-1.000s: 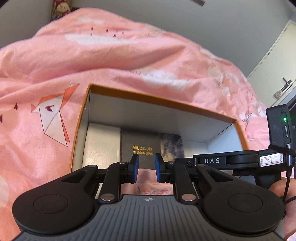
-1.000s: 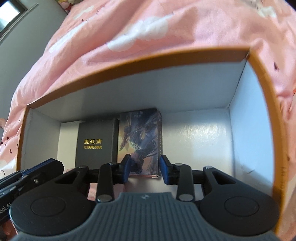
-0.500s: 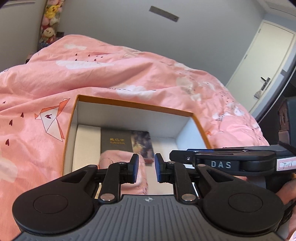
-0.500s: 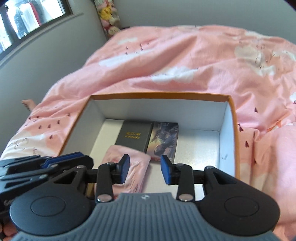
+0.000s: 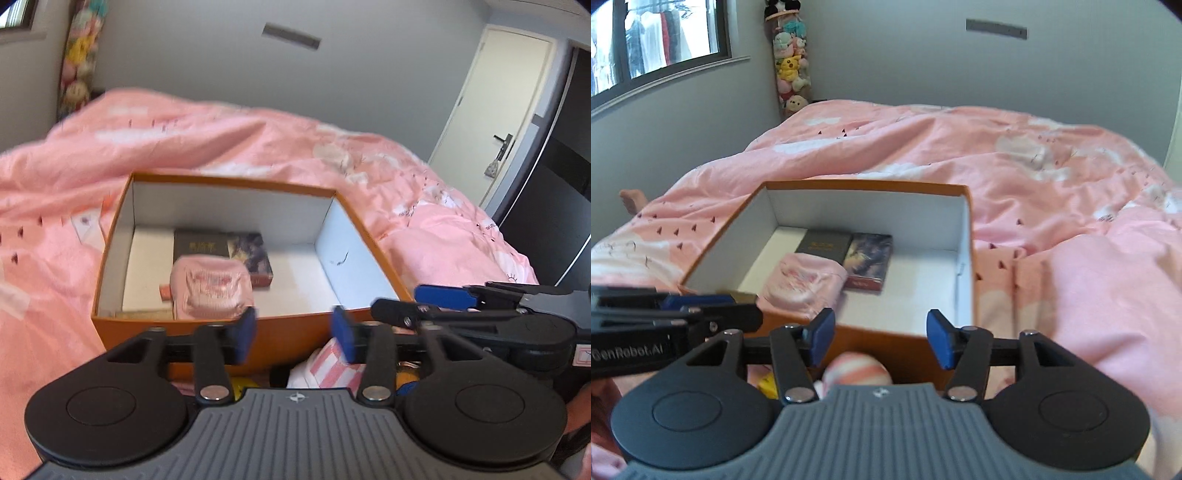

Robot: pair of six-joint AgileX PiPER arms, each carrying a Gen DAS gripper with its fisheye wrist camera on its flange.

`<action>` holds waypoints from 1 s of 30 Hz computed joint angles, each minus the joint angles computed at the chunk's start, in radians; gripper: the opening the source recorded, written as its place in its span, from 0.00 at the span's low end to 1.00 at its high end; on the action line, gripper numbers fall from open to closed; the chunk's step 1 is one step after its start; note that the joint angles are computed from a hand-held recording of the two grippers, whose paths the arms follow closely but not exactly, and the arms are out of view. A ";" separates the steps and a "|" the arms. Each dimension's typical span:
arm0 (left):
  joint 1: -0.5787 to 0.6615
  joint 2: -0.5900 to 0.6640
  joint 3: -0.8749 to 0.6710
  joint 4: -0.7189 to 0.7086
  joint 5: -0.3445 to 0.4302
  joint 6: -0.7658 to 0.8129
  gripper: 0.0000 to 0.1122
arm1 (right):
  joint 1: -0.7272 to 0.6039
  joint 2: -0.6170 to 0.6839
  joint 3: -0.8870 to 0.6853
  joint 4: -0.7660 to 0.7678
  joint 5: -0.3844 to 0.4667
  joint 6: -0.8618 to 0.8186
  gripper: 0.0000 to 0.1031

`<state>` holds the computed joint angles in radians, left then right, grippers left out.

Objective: Organize objects
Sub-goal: 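Withdraw both grippers from the shoebox toward the plush toys in front of it, then grasp the striped-hat white plush with the left gripper while the right grasps the Ocean Park keychain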

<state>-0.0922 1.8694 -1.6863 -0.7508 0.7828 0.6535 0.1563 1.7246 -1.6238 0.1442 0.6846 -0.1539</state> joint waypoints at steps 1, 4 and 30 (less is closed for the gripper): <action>-0.009 -0.015 0.026 0.006 -0.026 0.013 0.56 | -0.005 -0.026 0.046 0.008 -0.033 -0.018 0.57; -0.015 -0.029 0.053 -0.002 -0.018 0.029 0.56 | -0.011 -0.082 0.135 -0.024 -0.085 -0.018 0.60; -0.053 0.051 0.012 0.037 0.130 0.095 0.51 | -0.147 -0.036 0.149 0.143 0.188 -0.035 0.42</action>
<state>-0.1451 1.9206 -1.6746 -0.7136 0.9133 0.7482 0.0095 1.6885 -1.4748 0.2876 0.8728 -0.1885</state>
